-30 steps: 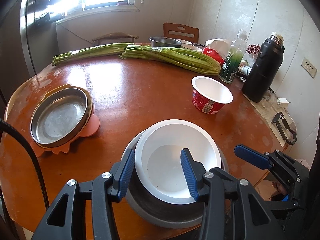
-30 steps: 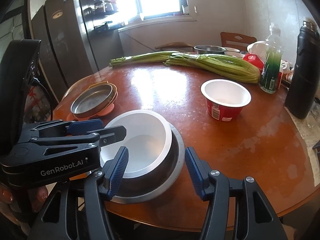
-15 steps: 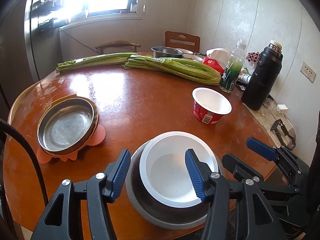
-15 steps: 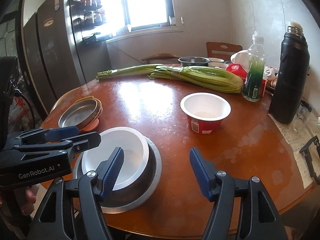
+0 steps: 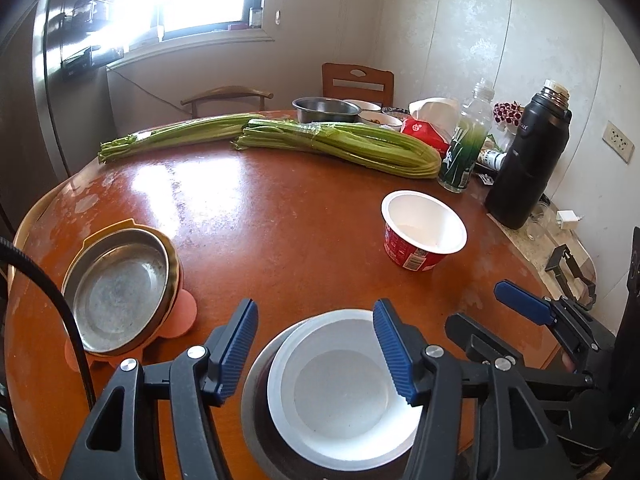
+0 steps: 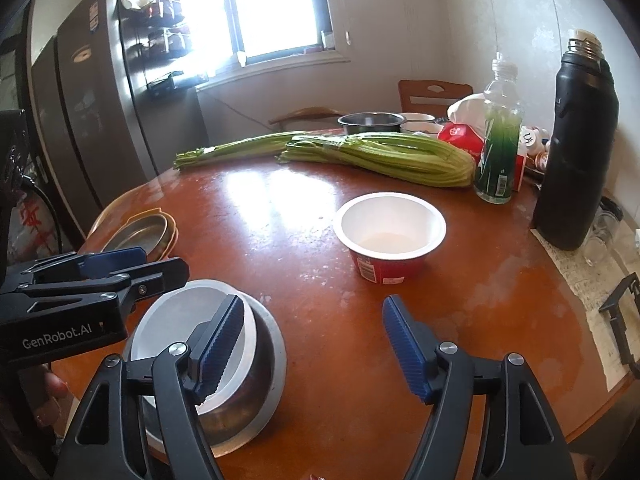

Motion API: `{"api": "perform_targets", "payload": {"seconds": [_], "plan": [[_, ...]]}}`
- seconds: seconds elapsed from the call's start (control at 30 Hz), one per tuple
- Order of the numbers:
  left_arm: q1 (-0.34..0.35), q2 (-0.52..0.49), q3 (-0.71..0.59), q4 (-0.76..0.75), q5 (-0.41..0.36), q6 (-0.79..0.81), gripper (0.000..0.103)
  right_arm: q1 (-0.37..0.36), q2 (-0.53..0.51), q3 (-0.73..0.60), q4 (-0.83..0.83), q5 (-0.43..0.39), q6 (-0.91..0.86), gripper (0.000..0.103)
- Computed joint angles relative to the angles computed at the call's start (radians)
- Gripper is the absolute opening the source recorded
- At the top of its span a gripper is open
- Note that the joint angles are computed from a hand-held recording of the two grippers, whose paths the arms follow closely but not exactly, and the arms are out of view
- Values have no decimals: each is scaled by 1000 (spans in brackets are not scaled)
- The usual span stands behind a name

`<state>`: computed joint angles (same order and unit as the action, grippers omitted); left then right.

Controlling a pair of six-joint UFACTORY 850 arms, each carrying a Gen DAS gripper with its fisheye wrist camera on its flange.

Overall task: Organize plates and bowls
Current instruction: 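Move the left tool to the red-printed paper cup rim and grasp it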

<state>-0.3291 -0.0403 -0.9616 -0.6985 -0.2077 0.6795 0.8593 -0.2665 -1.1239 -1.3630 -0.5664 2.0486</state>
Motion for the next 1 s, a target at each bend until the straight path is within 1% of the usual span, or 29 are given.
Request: {"api": "perform_targets", "payload": {"seconds": [0.17, 0.33, 0.6, 0.77, 0.87, 1.0], "plan": [[-14, -71, -85, 109, -32, -105, 62, -30, -5, -6, 22, 6, -17, 74], [-30, -128, -154, 180, -63, -169, 62, -56, -9, -9, 51, 10, -35, 74], [-55, -203, -253, 299, -105, -264, 62, -100, -18, -19, 95, 38, -72, 75], [-66, -261, -325, 337, -142, -285, 62, -133, -25, -24, 131, 64, -85, 75], [-72, -293, -363, 378, -163, -324, 62, -153, -29, -27, 154, 81, -99, 75], [-69, -332, -406, 334, -199, -288, 62, -178, -39, -35, 199, 108, -123, 75]]}}
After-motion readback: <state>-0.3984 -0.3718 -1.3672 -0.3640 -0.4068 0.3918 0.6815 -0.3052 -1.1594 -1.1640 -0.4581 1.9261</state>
